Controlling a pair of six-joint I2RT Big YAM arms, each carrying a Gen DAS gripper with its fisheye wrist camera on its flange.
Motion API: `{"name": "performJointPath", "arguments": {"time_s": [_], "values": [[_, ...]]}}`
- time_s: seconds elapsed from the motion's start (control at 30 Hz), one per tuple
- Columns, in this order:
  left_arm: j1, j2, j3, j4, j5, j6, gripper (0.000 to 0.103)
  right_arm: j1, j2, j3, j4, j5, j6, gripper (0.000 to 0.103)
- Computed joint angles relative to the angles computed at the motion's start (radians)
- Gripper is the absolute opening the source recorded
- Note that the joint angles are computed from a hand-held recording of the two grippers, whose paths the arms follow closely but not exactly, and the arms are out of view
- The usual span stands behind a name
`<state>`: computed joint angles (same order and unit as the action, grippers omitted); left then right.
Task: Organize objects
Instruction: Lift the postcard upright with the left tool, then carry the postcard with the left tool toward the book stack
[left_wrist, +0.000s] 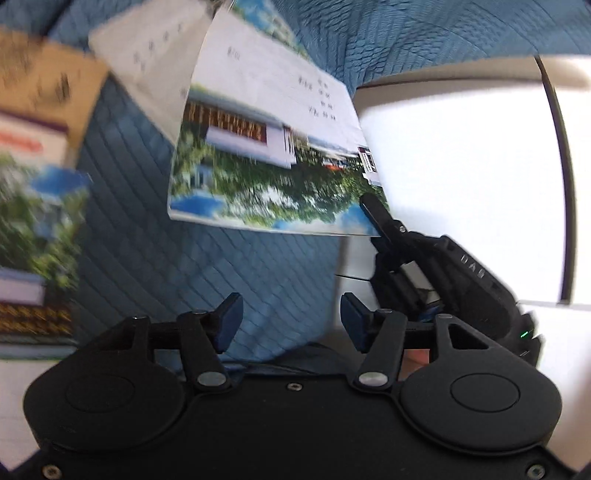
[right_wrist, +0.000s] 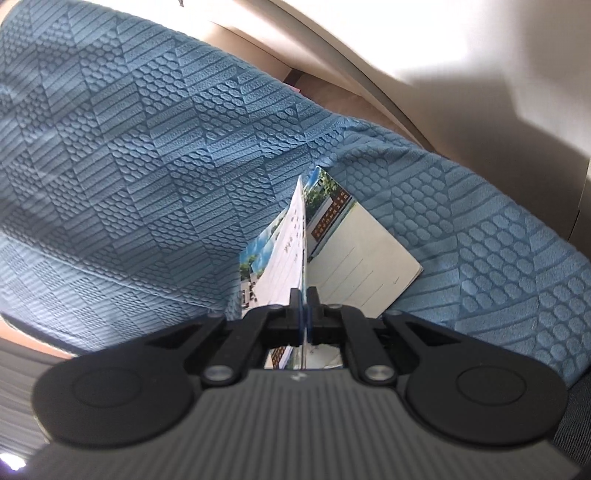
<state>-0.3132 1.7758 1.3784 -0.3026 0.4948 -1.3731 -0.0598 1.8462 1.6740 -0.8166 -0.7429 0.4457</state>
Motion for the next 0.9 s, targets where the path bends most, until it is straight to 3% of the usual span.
{"name": "performJointPath", "arguments": {"time_s": [0.13, 0.43, 0.77, 0.9], "values": [[0.01, 0.024, -0.03, 0.11, 0.034, -0.13, 0.056, -0.008, -0.001, 0.001, -0.002, -0.004, 0.023, 0.004], [0.022, 0.073, -0.098, 0.392, 0.026, -0.415, 0.062, -0.031, 0.002, 0.004, -0.003, -0.058, 0.091, 0.004], [0.028, 0.104, -0.101, 0.449, -0.009, -0.474, 0.06, -0.059, 0.004, 0.013, -0.015, -0.076, 0.111, 0.004], [0.032, 0.113, -0.099, 0.457, 0.003, -0.472, 0.053, -0.066, 0.004, 0.02, -0.032, -0.07, 0.089, 0.004]]}}
